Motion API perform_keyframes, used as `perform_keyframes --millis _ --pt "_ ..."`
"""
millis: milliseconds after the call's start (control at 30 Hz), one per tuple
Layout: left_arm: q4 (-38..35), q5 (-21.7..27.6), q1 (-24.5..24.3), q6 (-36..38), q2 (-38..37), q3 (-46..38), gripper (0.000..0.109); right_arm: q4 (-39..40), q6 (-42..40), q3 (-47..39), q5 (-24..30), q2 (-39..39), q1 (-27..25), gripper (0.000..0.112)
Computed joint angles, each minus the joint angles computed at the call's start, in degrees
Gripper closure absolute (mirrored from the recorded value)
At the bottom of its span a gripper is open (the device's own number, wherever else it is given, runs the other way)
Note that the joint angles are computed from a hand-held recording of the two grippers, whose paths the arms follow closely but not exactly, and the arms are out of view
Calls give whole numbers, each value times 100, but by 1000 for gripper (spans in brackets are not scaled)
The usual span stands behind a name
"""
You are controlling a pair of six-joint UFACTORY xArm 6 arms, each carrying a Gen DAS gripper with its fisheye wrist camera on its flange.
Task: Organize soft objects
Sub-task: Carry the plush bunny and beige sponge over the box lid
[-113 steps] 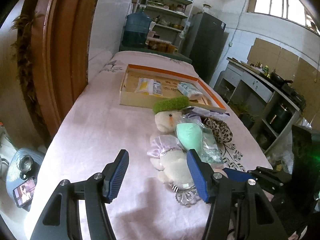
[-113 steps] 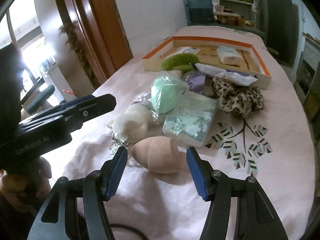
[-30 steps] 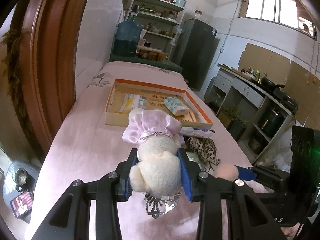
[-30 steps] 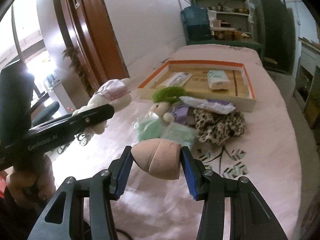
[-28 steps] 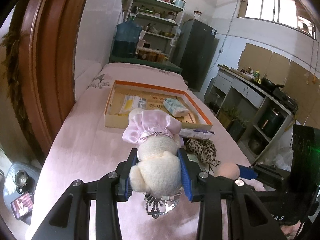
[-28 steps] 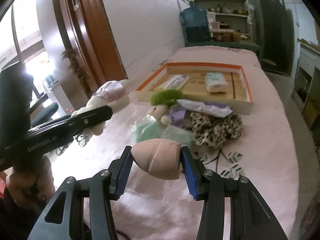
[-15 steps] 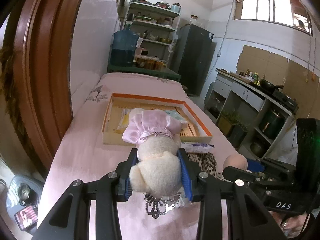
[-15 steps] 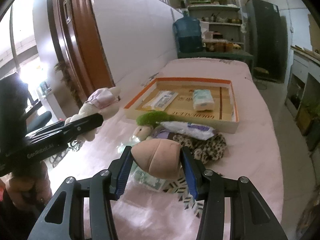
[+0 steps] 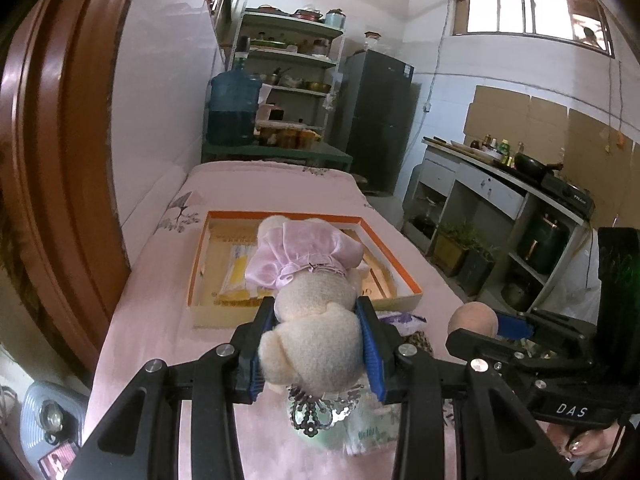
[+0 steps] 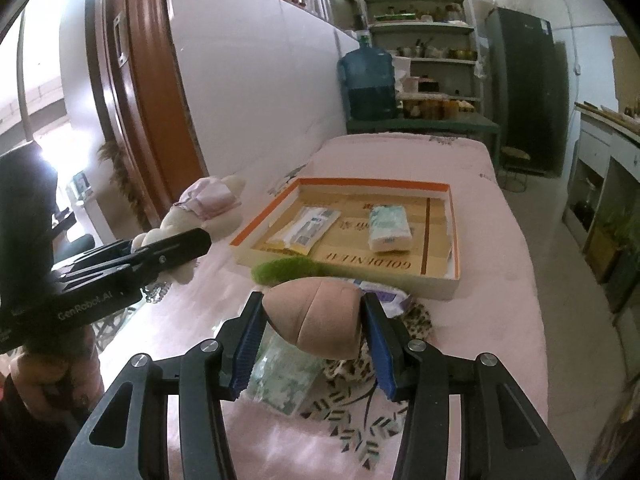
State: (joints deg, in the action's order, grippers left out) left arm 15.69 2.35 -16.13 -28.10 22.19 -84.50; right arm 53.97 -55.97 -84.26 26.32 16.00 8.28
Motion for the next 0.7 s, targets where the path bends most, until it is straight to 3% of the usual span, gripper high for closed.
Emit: perform_keyframes --millis 400,700 --pt "-754 325 -30 881 688 -1132 69 -173 343 -909 172 609 -102 62" --pt "-172 675 93 456 1407 -2434 69 -302 549 -1888 147 1193 -98 62"
